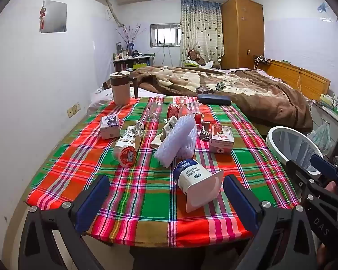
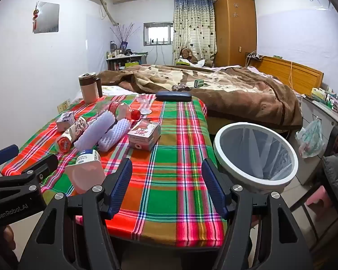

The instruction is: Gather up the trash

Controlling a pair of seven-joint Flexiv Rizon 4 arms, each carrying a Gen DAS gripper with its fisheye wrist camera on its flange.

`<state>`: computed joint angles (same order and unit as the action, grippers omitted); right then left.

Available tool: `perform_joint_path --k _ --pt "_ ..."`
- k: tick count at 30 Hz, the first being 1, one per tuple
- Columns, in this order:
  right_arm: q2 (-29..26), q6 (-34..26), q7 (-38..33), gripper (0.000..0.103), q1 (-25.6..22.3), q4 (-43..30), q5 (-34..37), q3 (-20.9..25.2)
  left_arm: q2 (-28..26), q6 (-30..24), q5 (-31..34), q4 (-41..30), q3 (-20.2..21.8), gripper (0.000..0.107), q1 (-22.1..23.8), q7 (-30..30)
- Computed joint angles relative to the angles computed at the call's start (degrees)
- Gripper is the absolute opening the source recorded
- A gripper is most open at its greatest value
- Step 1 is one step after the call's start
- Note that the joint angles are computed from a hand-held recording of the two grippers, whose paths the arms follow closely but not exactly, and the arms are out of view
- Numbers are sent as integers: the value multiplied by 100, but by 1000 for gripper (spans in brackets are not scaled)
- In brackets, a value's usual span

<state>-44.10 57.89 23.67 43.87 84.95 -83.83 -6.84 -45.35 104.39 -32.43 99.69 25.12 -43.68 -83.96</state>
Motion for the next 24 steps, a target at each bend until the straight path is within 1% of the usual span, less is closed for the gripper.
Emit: perform_joint_path --k 8,14,16,24 --pt "0 -1 -18 65 -1 5 41 10 -35 -47 -5 -53 65 102 -47 -39" --pt "6 -76 -76 65 35 -38 112 13 -51 -177 122 -145 110 102 -3 -133" --pt "13 -27 69 65 26 46 -20 -22 -29 -83 163 -60 87 102 -2 -192" --pt "7 -85 52 65 2 27 -23 20 -29 -64 153 -39 129 102 -50 -207"
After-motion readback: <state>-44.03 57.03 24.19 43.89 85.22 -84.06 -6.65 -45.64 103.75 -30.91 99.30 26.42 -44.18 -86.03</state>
